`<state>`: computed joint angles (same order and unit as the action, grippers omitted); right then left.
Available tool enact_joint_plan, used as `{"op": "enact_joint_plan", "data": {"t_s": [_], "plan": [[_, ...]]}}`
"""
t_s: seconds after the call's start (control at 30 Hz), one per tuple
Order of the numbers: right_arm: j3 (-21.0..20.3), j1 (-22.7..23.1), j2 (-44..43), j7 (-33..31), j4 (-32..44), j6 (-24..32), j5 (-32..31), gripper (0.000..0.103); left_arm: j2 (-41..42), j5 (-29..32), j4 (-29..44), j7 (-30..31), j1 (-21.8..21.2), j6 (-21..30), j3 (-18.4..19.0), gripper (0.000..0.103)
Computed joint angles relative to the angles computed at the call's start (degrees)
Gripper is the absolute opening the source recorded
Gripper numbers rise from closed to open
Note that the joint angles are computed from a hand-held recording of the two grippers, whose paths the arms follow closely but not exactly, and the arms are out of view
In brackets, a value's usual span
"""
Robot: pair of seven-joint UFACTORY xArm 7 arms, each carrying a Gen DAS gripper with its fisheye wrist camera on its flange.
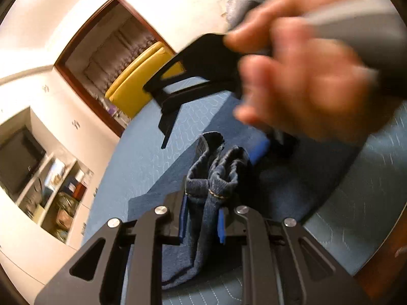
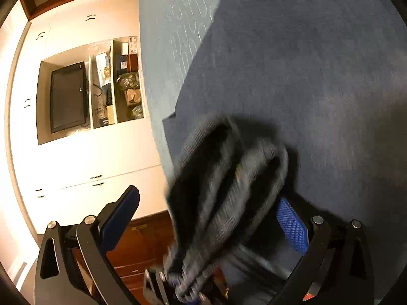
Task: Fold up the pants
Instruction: 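Lift the hems with the left tool while the right tool closes on them too, then lay the held hems onto the waistband half and open both tools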
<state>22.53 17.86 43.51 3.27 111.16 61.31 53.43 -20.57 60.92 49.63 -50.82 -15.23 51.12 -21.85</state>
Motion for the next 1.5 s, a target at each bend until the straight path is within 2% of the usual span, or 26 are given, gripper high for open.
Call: {"op": "enact_joint_plan", "data": {"t_s": [0.03, 0.07, 0.1, 0.13, 0.17, 0.3, 0.4, 0.53, 0.73, 0.8, 0.93, 1.13, 1.23, 1.33, 1.37, 1.4, 1.43, 1.5], "plan": [[-0.69, 0.73, 0.52, 0.34, 1.36, -0.39, -1.3, 0.085, 0.55, 0.38, -0.23, 0.75, -0.01, -0.18, 0.01, 0.018], [-1.72, 1.81, 1.34, 0.65, 3.86, -0.62, -3.76, 0.063, 1.92, 1.51, 0.2, 1.24, -0.09, 0.9, -0.89, 0.018], [-2.3, 2.58, 2.31, 1.16, 6.14, -0.1, -5.92, 0.052, 3.25, 2.4, 0.85, 1.31, -0.39, 2.21, -1.49, 0.018], [-2.85, 3.18, 2.97, 1.6, 7.81, 0.55, -8.08, 0.031, 4.54, 3.3, 1.38, 1.42, -0.81, 3.28, -1.65, 0.018], [-3.78, 4.07, 3.48, 1.49, 9.78, 1.54, -11.3, 0.014, 6.3, 4.42, 2.21, 1.3, -1.42, 4.57, -1.9, 0.018], [-4.7, 4.07, 3.09, -3.24, 12.28, 2.09, -17.85, 0.013, 12.18, 8.98, 6.31, 0.84, -3.98, 6.6, -1.05, 0.017], [-5.43, 3.13, 1.34, -7.85, 10.47, -0.03, -20.73, 0.013, 17.91, 10.32, 10.96, 1.98, -6.25, 7.83, 0.14, 0.017], [-4.07, -0.37, 2.77, -11.26, 8.97, 0.46, -18.44, 0.013, 22.6, 10.92, 13.35, 3.41, -9.36, 7.61, 2.5, 0.017], [-3.39, -2.49, 1.59, -16.55, 6.2, -0.22, -16.56, 0.012, 23.8, 14.63, 14.38, 3.21, -13.92, 9.83, 6.24, 0.016], [-3.39, -2.94, 0.6, -17.71, 5.03, -1.26, -15.76, 0.012, 23.98, 13.81, 14.57, 4.48, -14.39, 9.08, 7.47, 0.016], [-4.2, -2.97, 0.97, -17.46, 4.48, -1.45, -15.9, 0.012, 24.37, 14.47, 14.27, 4.6, -15.45, 9.17, 8.3, 0.016], [-3.95, -4.43, -2.56, -20.15, -0.51, -4.49, -13.96, 0.012, 26.38, 14.76, 15.78, 3.14, -17.09, 10.4, 8.48, 0.016], [-5.21, -3.62, -2.47, -19.49, -1.08, -5.19, -15.65, 0.011, 25.54, 12.41, 15.82, 2.52, -17.35, 10.28, 8.69, 0.016], [-5.81, -2.67, -3.14, -19.48, -2.13, -6.68, -17.8, 0.01, 22.0, 6.98, 13.83, 1.39, -16.09, 5.71, 8.8, 0.027], [-6.22, -1.86, -3.61, -19.09, -2.4, -7.42, -19.11, 0.005, 19.73, 4.63, 12.33, 0.41, -15.5, 3.15, 8.79, 0.032], [-7.32, -0.51, -4.36, -18.02, -2.8, -8.43, -21.56, 0.004, 17.21, 2.74, 10.71, -1.03, -14.93, 1.5, 8.55, 0.033], [-7.76, 0.18, -4.93, -17.57, -3.25, -9.18, -23.21, 0.004, 15.04, 1.63, 9.26, -2.38, -14.29, 0.64, 8.09, 0.035], [-8.16, 1.06, -5.87, -16.52, -4.1, -10.39, -25.57, 0.008, 6.71, -4.39, 3.35, -5.82, -12.66, -2.78, 8.46, 0.041]]}}
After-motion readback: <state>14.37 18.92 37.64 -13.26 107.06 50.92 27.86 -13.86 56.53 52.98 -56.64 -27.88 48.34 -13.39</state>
